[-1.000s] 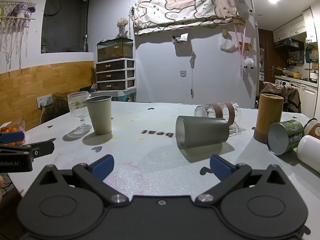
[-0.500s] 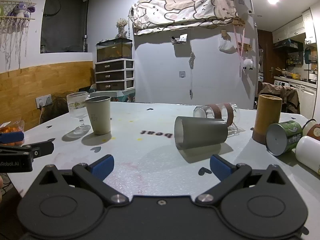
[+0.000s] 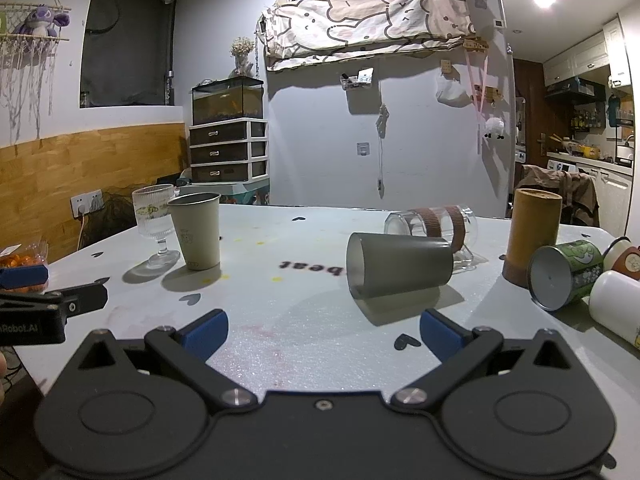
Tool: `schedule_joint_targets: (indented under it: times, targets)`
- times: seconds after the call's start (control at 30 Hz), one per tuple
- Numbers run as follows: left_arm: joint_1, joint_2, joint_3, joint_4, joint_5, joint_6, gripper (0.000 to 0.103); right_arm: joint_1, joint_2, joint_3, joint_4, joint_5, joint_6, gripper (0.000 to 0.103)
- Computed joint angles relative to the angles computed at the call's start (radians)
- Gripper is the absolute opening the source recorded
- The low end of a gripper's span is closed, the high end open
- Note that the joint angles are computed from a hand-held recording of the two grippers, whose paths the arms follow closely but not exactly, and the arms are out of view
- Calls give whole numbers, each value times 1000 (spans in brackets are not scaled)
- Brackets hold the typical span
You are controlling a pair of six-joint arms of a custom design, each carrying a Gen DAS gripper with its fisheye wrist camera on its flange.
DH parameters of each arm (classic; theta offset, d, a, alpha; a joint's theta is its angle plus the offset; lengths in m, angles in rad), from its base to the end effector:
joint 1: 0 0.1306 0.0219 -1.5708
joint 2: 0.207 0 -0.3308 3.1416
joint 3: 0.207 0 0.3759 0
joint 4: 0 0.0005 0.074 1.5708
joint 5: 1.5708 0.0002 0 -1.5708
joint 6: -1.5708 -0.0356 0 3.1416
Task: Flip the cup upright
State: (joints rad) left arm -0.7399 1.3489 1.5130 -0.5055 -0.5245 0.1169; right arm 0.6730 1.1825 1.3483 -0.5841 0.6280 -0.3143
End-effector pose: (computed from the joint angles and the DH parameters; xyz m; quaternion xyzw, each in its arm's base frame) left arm 0.3710 -0.3152 0.4875 0.0995 0.7969 -0.0387 0.5946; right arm 0.3471 0.2493 0.4761 0.0233 0.8147 0.0175 0.5791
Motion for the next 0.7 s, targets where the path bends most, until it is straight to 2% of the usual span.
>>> schedule_joint_targets:
  times: [0.7]
  targets:
    - [1,1,1,-2,1,4,103,1,-11,-6,3,6,14,103]
